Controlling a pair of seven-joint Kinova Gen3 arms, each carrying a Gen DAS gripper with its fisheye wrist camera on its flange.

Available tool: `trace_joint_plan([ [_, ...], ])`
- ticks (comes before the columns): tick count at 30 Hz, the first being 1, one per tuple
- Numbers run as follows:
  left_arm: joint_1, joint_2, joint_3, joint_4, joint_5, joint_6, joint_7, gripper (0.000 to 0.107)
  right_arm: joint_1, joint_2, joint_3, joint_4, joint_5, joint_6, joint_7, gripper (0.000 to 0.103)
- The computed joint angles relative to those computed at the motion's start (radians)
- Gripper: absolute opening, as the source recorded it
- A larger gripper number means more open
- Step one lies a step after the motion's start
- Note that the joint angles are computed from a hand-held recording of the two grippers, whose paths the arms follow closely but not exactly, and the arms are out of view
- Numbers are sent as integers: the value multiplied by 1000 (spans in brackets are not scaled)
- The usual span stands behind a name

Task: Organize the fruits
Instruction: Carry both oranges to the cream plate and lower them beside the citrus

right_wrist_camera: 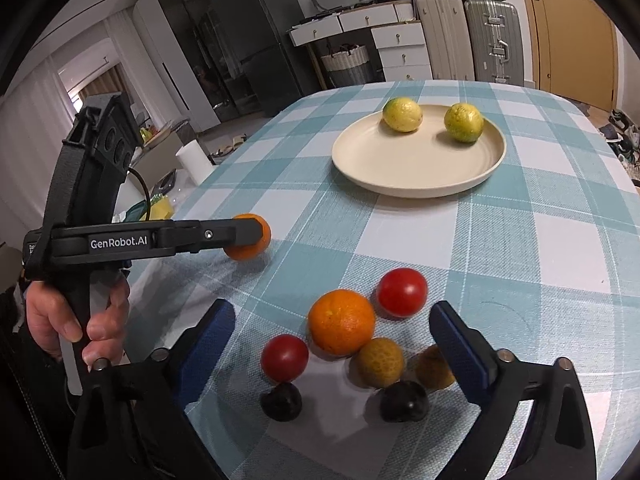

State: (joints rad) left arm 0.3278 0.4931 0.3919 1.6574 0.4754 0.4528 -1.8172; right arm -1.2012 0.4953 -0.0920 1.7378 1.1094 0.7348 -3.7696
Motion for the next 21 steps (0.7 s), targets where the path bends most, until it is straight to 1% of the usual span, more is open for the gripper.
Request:
trace_joint_plan([
  [1, -6, 0, 4, 3, 5, -2, -5, 36, 9, 4, -7, -11, -19, 1, 21, 94],
  [3, -13, 0, 8, 9, 11, -4, -12, 36, 21, 14, -11, -33, -61, 7, 61, 88],
  [5, -16, 0, 9, 13, 13, -4, -18, 36, 28, 19, -8, -49, -94, 1, 90, 85],
  [7, -16, -2, 6, 18, 13, -2, -20, 36, 32, 26, 0, -64, -125, 0, 119, 85],
  [8, -17, -4, 5, 21, 13, -2, -21, 36, 30, 28, 7, -67, -138, -4, 127, 79],
  [9, -20, -4, 7, 24, 15, -4, -24, 36, 32, 27, 14, -61, -139, -25, 121, 70],
  [10, -23, -5, 9, 28, 19, -6, -28, 36, 31, 26, 22, -57, -141, -41, 118, 67],
  [14, -34, -5, 12, 39, 30, -9, -35, 36, 29, 35, 37, -74, -182, -44, 152, 66],
  [16, -40, -4, 16, 42, 37, -10, -41, 36, 30, 41, 39, -90, -204, -38, 184, 62],
  [17, -41, -3, 16, 43, 38, -9, -43, 36, 34, 46, 36, -102, -222, -31, 211, 58],
  [19, -41, -3, 16, 43, 40, -9, -45, 36, 28, 54, 42, -117, -244, -14, 240, 53],
  [21, -39, -3, 14, 43, 40, -7, -46, 36, 26, 58, 48, -127, -265, -4, 260, 41],
])
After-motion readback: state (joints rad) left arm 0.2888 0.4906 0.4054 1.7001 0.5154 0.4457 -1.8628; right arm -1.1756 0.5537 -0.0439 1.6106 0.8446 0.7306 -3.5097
